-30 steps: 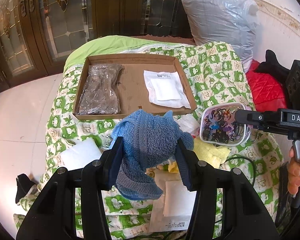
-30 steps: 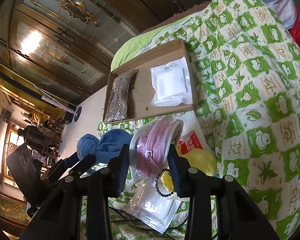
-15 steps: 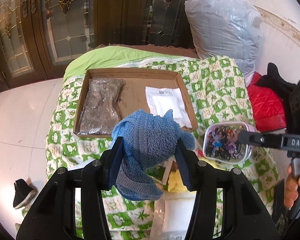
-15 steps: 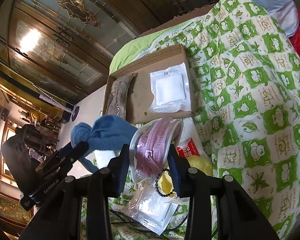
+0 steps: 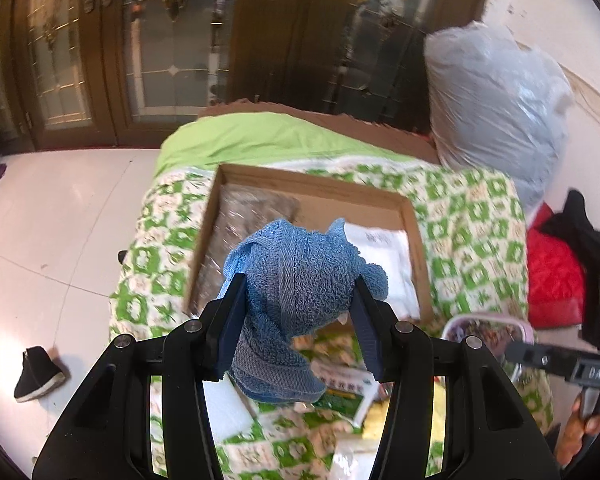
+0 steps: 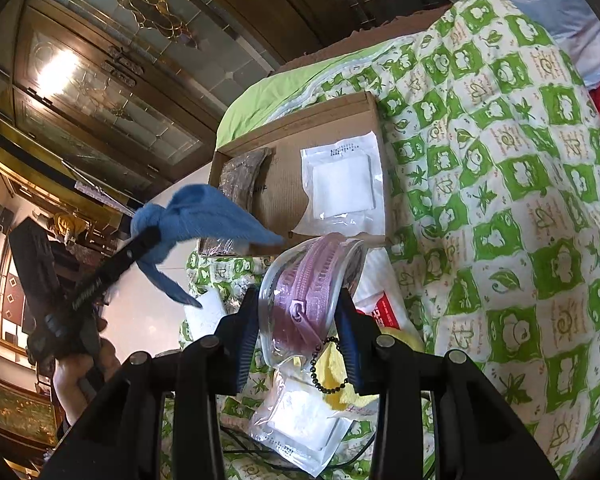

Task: Organize soft objects
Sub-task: 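Carry the blue towel and pink pouch toward the cardboard tray, then lower the blue towel and clear pouch into the tray, opening both tools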

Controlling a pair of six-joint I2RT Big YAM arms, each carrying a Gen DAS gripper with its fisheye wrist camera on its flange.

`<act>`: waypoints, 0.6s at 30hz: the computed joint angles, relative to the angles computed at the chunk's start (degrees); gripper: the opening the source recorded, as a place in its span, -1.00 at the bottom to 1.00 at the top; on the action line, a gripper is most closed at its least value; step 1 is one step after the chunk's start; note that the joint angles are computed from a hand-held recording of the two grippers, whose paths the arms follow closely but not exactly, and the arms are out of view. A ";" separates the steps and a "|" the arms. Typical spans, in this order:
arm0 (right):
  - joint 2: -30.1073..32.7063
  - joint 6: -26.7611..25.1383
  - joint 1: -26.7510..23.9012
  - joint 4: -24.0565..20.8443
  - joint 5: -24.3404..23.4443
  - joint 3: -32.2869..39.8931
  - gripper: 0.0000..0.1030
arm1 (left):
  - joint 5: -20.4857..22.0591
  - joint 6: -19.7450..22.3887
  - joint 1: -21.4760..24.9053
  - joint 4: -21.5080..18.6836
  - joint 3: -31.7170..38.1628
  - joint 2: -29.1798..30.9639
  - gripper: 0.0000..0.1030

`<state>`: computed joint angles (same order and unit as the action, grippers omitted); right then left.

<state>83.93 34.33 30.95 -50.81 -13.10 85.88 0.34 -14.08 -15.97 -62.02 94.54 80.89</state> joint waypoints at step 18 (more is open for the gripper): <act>15.66 1.30 0.22 -0.94 -1.97 16.48 -0.29 | -5.35 -0.72 2.84 4.74 4.21 8.54 -0.03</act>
<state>99.59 35.64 31.17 -51.75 -15.06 102.36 -5.01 -14.80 -13.13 -57.28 98.75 89.44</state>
